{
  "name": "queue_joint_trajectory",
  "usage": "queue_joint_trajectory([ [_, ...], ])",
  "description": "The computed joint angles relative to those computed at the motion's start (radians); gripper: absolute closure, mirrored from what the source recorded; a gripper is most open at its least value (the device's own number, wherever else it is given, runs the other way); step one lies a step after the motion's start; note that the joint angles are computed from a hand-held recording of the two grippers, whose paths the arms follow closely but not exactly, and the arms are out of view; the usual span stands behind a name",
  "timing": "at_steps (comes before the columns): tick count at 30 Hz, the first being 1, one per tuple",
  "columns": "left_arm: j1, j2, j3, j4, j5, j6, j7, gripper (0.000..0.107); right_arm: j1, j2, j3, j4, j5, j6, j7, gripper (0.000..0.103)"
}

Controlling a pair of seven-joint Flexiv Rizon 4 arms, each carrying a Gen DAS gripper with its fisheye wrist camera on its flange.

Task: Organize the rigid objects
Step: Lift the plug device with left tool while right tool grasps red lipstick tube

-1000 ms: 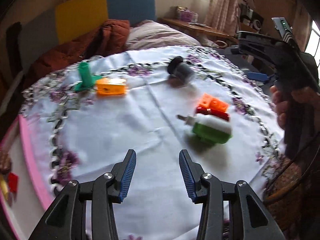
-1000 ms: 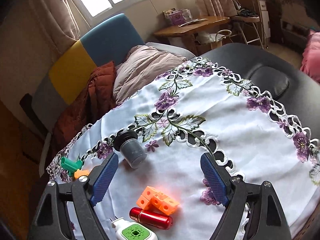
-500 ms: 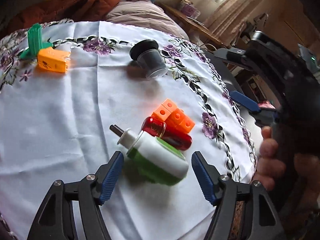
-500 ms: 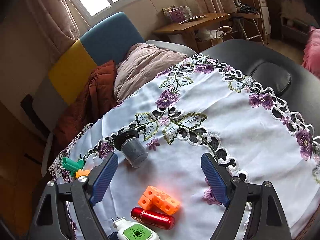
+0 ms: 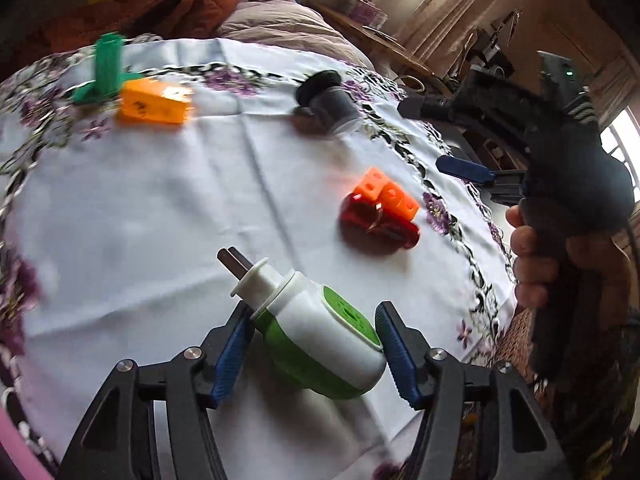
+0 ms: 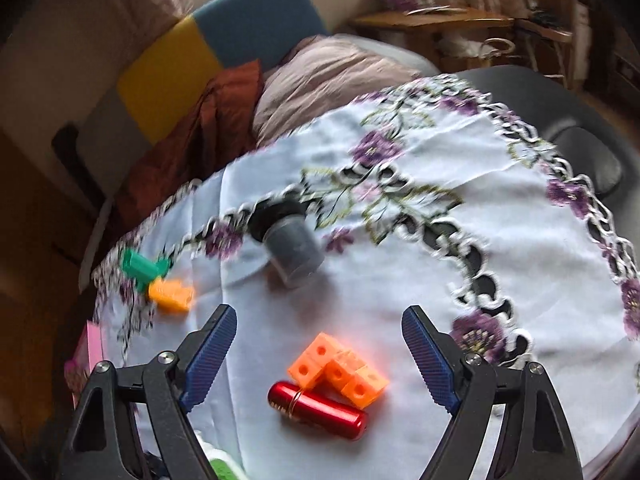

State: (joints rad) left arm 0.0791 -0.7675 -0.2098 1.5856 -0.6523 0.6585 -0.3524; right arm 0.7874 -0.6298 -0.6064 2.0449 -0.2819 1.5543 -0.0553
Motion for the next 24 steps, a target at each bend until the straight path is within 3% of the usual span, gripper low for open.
queue_joint_trajectory([
  [2, 0.024, -0.003, 0.004, -0.002, -0.012, -0.005, 0.009, 0.044, -0.075, 0.008, 0.097, -0.037, -0.017, -0.043, -0.043, 0.019],
  [10, 0.064, -0.015, 0.005, -0.008, -0.050, -0.001, 0.022, 0.043, -0.259, 0.022, 0.344, -0.088, -0.051, -0.063, -0.123, 0.027],
  [15, 0.067, -0.014, 0.000, -0.001, -0.062, 0.005, 0.024, 0.043, -0.376, 0.012, 0.524, -0.156, -0.036, -0.241, -0.194, 0.027],
  [18, 0.069, -0.012, 0.000, 0.005, -0.069, 0.011, 0.027, 0.043, -0.511, -0.033, 0.704, -0.209, 0.055, -0.194, -0.334, 0.041],
  [24, 0.071, -0.007, -0.002, 0.018, -0.081, 0.032, 0.035, 0.043, -0.467, -0.053, 0.681, -0.269, 0.066, -0.234, -0.383, 0.040],
])
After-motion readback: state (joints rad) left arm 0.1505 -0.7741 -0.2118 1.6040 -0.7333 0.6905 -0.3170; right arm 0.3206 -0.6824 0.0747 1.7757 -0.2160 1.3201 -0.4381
